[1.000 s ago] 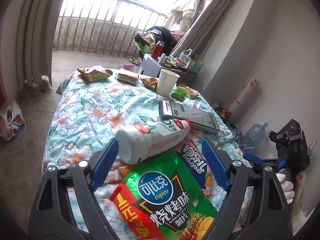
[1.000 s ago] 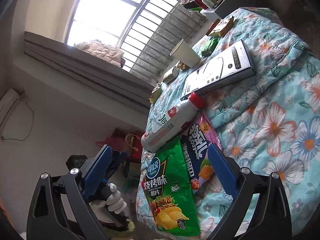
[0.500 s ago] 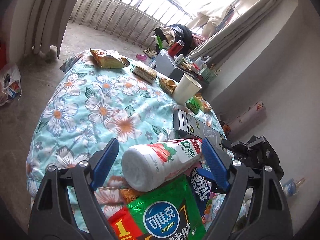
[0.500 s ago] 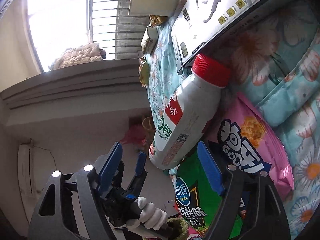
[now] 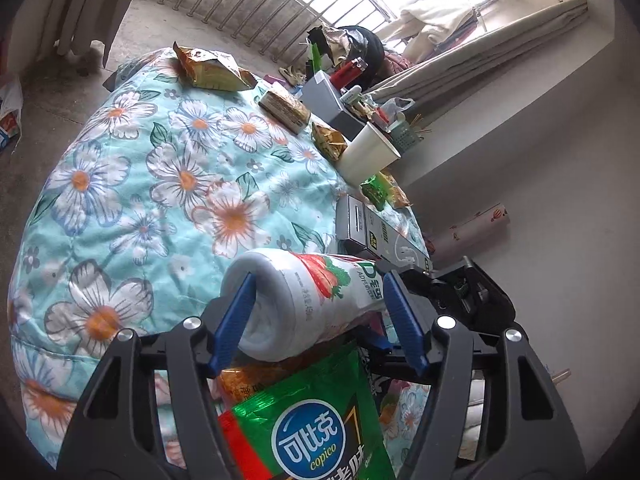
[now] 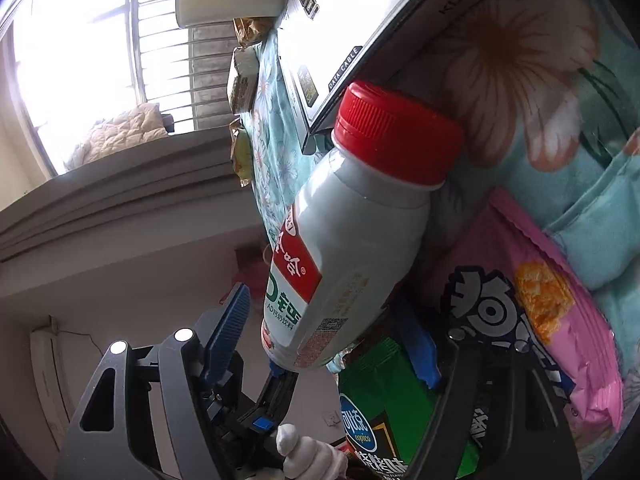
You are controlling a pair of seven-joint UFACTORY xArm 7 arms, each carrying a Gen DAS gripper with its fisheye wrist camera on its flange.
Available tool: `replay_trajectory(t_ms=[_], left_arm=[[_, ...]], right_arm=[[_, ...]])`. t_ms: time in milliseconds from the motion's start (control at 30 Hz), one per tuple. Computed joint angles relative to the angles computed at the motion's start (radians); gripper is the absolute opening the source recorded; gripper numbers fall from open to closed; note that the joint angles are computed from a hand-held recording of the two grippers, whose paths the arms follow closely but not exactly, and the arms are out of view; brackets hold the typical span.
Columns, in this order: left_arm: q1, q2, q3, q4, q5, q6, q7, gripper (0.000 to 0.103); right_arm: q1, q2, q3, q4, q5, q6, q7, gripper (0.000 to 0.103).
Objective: Collect trash
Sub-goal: 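Grasp the red-capped white drink bottle with the right tool and lift it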
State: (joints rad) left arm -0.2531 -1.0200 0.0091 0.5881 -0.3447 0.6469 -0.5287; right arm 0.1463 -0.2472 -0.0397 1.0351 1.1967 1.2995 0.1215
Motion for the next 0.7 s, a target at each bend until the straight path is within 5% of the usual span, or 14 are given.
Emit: replay_trajectory(t_ms=[333,533,700], left_arm=[[-0.099,-0.038,0.000,0.028,-0.033,-0.035,0.070,0.061],[-0.108,-0.122,-0.036,0.045,-0.008,-0.038,0.099,0.062],[-0.092,-0.130,-0.049,0.082,0.016,0.012,0.088,0.062]], right_arm=[[-0.016,-0.043,-0.049,-0.113,0.182,0.031,-0.071,0.061],[-0.068,-0.093,-0.122,-0.198,0.241,0.197,-0.141,0.059],[-0.155,-0.179,-0.199,-0.254,0.147,0.330,-0.199,0.057]])
